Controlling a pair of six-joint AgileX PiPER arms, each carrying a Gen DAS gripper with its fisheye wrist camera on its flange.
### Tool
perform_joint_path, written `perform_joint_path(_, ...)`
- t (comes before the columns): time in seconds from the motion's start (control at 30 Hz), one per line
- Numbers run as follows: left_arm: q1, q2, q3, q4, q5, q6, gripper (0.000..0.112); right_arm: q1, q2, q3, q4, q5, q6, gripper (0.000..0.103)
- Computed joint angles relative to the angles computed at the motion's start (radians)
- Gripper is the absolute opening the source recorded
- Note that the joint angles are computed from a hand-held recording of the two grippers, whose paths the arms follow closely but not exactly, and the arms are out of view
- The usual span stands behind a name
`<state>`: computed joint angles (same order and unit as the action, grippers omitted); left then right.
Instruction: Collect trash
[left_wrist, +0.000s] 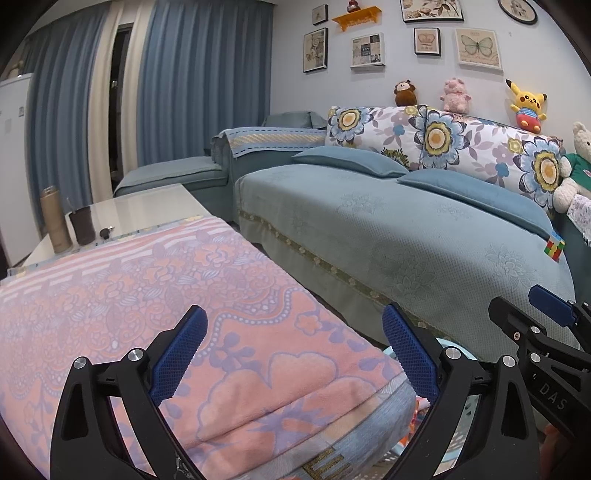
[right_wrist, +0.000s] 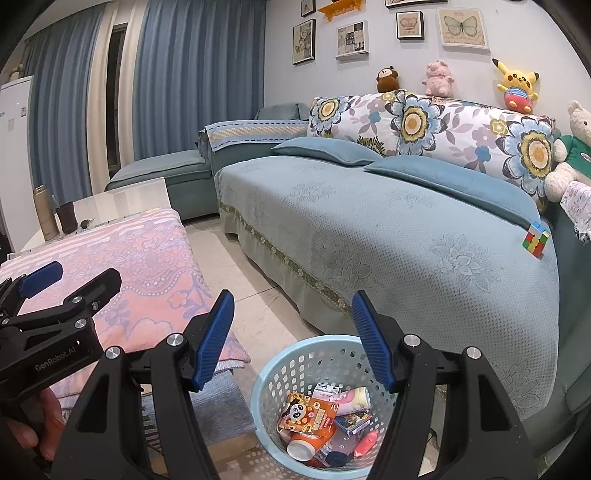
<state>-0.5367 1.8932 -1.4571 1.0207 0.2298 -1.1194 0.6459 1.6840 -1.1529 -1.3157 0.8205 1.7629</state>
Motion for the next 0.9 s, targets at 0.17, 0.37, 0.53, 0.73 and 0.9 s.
perform_joint_path(0.17, -0.001, 0.0, 0.0, -0.01, 0.0, 0.007, 0.094, 0.001, 0.002, 0.004, -0.002, -0.003, 0.008, 0.062)
perform_joint_path(0.37, -0.002, -0.001, 0.002, -0.001, -0.001, 0.0, 0.094, -0.003, 0.0, 0.006, 0.0, -0.009, 0.006, 0.062)
perform_joint_path(0.53, -0.003, 0.003, -0.002, -0.011, 0.004, 0.008, 0.095, 0.003, -0.004, 0.02, -0.004, -0.008, 0.025, 0.062)
perform_joint_path(0.73, -0.003, 0.003, -0.002, -0.008, 0.004, 0.004, 0.095, 0.005, -0.006, 0.021, -0.002, -0.004, 0.027, 0.062)
perform_joint_path(0.9, -0.005, 0.004, -0.003, -0.009, 0.007, 0.005, 0.095, 0.003, -0.009, 0.022, 0.003, -0.006, 0.024, 0.062)
